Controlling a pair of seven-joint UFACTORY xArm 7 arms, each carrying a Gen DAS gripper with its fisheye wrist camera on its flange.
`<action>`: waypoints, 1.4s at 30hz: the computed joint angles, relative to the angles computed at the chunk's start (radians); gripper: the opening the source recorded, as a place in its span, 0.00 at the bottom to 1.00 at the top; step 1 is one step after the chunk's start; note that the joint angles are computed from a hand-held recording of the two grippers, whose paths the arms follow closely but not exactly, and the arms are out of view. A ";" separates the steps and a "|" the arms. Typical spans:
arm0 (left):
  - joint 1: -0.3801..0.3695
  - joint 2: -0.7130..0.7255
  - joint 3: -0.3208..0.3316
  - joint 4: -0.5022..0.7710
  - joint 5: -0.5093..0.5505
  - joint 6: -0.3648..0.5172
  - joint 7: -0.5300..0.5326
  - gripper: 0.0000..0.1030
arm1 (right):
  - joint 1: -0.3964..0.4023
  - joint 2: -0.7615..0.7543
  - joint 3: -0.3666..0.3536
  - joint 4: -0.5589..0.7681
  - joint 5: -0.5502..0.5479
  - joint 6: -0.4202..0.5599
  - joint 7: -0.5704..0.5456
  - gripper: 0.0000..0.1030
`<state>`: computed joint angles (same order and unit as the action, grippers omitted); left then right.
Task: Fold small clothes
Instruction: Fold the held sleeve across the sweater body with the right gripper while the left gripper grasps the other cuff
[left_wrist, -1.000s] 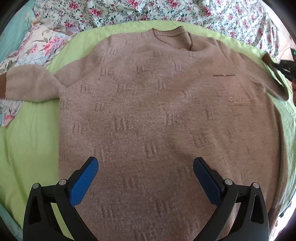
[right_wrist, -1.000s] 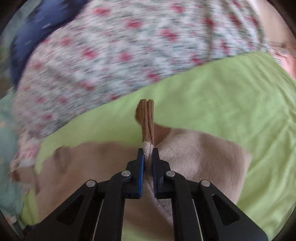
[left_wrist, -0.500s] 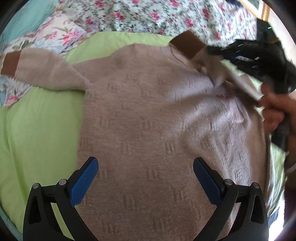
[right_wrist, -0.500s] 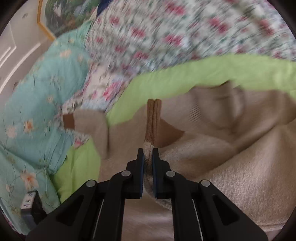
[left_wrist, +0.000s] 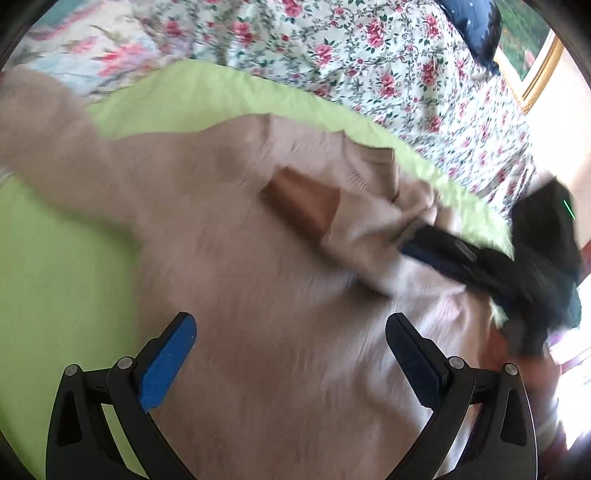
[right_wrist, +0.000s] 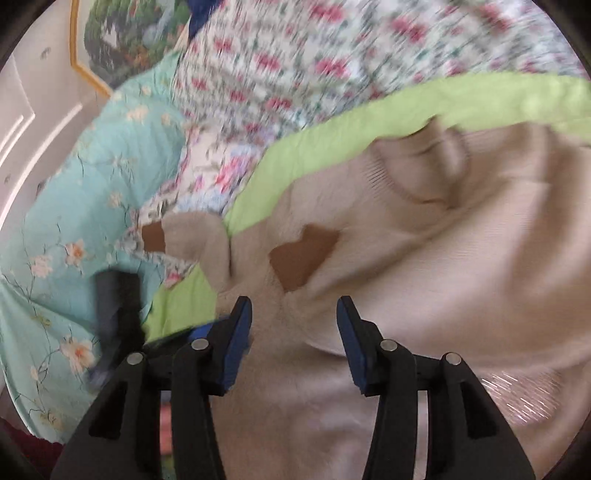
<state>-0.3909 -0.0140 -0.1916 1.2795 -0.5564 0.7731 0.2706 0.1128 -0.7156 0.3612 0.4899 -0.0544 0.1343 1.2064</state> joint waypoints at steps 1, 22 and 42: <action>-0.004 0.072 -0.004 0.081 -0.003 0.029 -0.007 1.00 | -0.009 -0.074 0.019 -0.022 0.004 0.057 0.027 0.48; 0.072 0.222 -0.056 0.227 -0.167 0.084 0.209 0.38 | 0.077 -0.667 0.043 -0.199 -0.041 0.648 0.246 0.48; 0.027 0.195 -0.075 0.110 -0.131 -0.275 0.236 0.04 | -0.128 -0.473 -0.252 -0.270 -0.066 0.569 -0.060 0.62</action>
